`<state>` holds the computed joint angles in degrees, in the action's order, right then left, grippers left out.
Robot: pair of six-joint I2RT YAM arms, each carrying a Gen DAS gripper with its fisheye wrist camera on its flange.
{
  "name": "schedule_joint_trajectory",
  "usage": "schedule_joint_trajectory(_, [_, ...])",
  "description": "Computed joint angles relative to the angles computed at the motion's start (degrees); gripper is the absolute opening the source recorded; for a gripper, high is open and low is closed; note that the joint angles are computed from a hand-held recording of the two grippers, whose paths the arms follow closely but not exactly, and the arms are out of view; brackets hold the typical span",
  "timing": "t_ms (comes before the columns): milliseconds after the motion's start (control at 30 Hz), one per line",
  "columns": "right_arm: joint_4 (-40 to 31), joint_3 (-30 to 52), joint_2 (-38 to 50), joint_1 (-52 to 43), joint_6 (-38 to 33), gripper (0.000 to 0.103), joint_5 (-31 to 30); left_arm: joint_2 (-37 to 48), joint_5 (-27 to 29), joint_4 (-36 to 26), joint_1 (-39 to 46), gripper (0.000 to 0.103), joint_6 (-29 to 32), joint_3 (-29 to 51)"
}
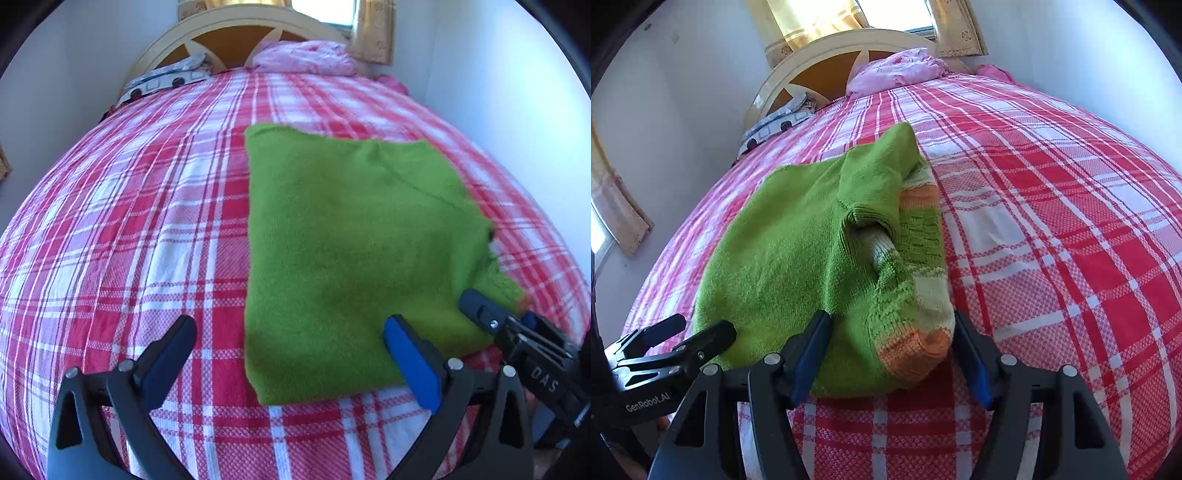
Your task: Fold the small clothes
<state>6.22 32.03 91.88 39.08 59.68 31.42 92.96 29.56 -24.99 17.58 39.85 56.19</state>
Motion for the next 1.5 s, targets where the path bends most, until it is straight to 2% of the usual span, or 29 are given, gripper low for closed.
schedule_joint_trajectory(100, [7.5, -5.7, -4.1, 0.2, 1.4, 0.068, 0.2, 0.3, 5.2, -4.3, 2.4, 0.103, 3.8, 2.6])
schedule_joint_trajectory(200, [9.4, -10.2, -9.8, -0.2, 3.7, 0.068, -0.2, 3.8, 10.6, -10.2, 4.1, 0.103, 5.2, 9.0])
schedule_joint_trajectory(300, [8.9, -12.8, -17.1, -3.1, 1.6, 0.068, -2.1, 10.2, 12.5, -17.2, 2.4, 0.103, 2.7, 18.4])
schedule_joint_trajectory(400, [7.6, -12.0, -21.7, -10.1, -2.0, 0.071, -6.3, 15.4, 10.9, -19.2, -1.4, 0.103, -3.1, 25.0])
schedule_joint_trajectory(467, [8.4, -9.8, -20.2, -15.3, -5.0, 0.071, -11.4, 17.9, 9.3, -18.8, -4.0, 0.102, -7.2, 27.8])
schedule_joint_trajectory(500, [8.1, -7.1, -17.5, -18.4, -7.5, 0.071, -14.9, 19.3, 8.3, -18.5, -5.6, 0.102, -9.2, 29.2])
schedule_joint_trajectory(600, [5.7, 1.1, -8.4, -23.2, -13.0, 0.071, -20.3, 22.7, 3.8, -16.1, -9.5, 0.094, -13.3, 31.7])
schedule_joint_trajectory(700, [3.0, 9.0, 1.1, -25.1, -16.3, 0.071, -22.9, 25.2, -1.7, -12.0, -11.9, 0.09, -15.8, 31.9])
schedule_joint_trajectory(767, [3.8, 11.6, 5.8, -25.4, -17.7, 0.071, -24.0, 28.3, -0.7, -13.3, -11.6, 0.09, -16.5, 34.1])
schedule_joint_trajectory(833, [0.7, 15.5, 10.7, -24.0, -19.4, 0.071, -20.4, 27.9, 0.9, -10.6, -10.9, 0.09, -17.6, 32.2])
schedule_joint_trajectory(900, [5.1, 13.6, 12.2, -22.5, -20.7, 0.072, -15.9, 25.4, -0.8, -5.4, -11.8, 0.09, -16.4, 27.6])
schedule_joint_trajectory(933, [6.0, 12.8, 12.0, -22.5, -20.4, 0.073, -15.9, 24.0, -1.5, -2.3, -12.2, 0.09, -16.0, 25.0])
schedule_joint_trajectory(1033, [7.0, 11.9, 11.6, -22.8, -20.2, 0.073, -16.4, 22.0, -2.4, 1.8, -12.6, 0.09, -15.7, 21.4])
schedule_joint_trajectory(1100, [6.9, 12.1, 11.7, -22.7, -20.6, 0.073, -16.4, 22.5, -1.8, 1.7, -12.5, 0.089, -15.5, 21.9])
schedule_joint_trajectory(1233, [6.6, 13.0, 12.4, -22.9, -22.1, 0.071, -18.5, 25.2, 1.4, -3.0, -11.5, 0.084, -15.2, 26.1])
schedule_joint_trajectory(1300, [8.2, 13.0, 13.0, -23.1, -23.0, 0.057, -19.8, 25.3, 1.5, -3.1, -11.6, 0.082, -15.4, 26.2])
schedule_joint_trajectory(1400, [7.8, 13.7, 13.3, -22.5, -24.0, 0.051, -19.6, 24.3, 0.9, -1.7, -12.1, 0.08, -14.9, 24.7])
schedule_joint_trajectory(1500, [7.4, 14.2, 13.6, -22.1, -24.4, 0.049, -19.0, 24.6, 1.3, -2.2, -12.0, 0.079, -14.8, 25.2])
